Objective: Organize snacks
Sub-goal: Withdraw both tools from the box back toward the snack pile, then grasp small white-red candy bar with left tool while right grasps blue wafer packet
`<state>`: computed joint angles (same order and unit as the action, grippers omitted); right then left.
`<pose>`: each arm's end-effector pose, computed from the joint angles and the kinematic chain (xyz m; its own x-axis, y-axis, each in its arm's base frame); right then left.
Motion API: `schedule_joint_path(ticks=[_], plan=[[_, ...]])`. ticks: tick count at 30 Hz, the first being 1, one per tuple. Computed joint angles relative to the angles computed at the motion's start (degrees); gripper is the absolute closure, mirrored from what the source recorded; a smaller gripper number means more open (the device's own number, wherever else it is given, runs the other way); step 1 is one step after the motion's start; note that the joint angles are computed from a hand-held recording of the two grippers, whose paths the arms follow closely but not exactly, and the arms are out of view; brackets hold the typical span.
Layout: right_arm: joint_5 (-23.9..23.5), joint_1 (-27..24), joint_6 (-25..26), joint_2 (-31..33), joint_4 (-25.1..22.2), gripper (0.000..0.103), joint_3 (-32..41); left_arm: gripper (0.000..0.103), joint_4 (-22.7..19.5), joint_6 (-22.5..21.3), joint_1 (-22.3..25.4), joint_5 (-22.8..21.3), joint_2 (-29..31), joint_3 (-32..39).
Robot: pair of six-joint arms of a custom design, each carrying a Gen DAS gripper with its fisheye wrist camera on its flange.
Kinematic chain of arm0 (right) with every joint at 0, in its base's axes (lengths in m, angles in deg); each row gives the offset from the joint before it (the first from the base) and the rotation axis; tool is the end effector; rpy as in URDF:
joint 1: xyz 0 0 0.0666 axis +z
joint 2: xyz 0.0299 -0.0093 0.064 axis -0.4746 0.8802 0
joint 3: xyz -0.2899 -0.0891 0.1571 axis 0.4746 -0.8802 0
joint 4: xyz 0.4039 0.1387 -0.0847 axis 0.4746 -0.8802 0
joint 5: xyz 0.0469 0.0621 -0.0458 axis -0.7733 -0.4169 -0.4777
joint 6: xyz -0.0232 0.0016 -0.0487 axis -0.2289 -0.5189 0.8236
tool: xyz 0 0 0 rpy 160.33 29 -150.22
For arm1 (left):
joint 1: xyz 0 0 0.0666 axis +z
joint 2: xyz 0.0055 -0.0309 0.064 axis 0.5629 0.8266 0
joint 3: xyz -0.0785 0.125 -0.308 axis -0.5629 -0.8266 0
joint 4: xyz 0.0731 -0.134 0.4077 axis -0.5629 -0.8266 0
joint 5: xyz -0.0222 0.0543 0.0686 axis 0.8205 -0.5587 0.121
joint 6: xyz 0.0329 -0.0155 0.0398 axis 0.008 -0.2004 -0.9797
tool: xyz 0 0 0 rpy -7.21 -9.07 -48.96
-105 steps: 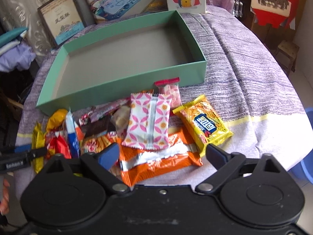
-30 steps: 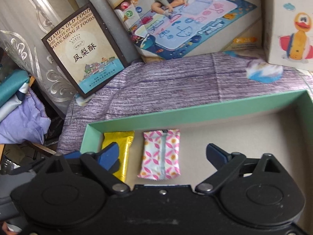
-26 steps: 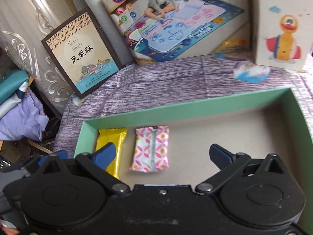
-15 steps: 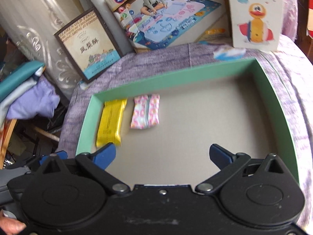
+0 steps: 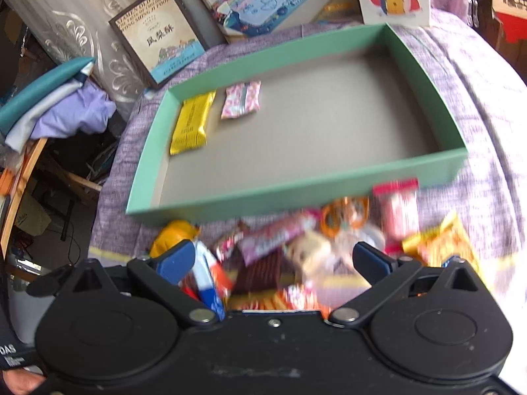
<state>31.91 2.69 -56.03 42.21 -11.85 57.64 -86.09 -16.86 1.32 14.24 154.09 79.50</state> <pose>0.3411 0.1964 0.3849 -0.7573 0.4774 -0.4456 0.3531 0.8733 0.3357 0.4063 -0.2675 0.3458 -0.7306 0.5177 -0.4452 0.6016 0.7965 -0.0611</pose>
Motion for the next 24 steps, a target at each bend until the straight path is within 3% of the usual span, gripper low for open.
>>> schedule_joint_path(ticks=[8,9,11,14,24], plan=[[0.7,3.4,-4.1,-3.5,0.4,0.000,-4.0,0.003,-0.2,0.5,-1.4,3.0,-4.3,-4.7],[1.2,3.7,-4.5,-3.7,0.3,0.000,-4.3,0.005,-0.2,0.5,-1.7,3.5,-4.6,-5.1],[1.9,4.0,-5.4,-4.6,-0.3,0.000,-4.8,0.022,-0.8,-0.2,-2.1,5.3,-4.9,-5.3],[2.7,4.0,-6.9,-6.4,-0.7,0.000,-6.3,0.037,-2.3,-1.5,-2.7,6.8,-4.8,-5.4],[4.1,4.5,-8.4,-9.9,0.0,0.000,-9.9,0.060,-4.5,-2.6,-4.6,2.7,-6.2,-5.7]])
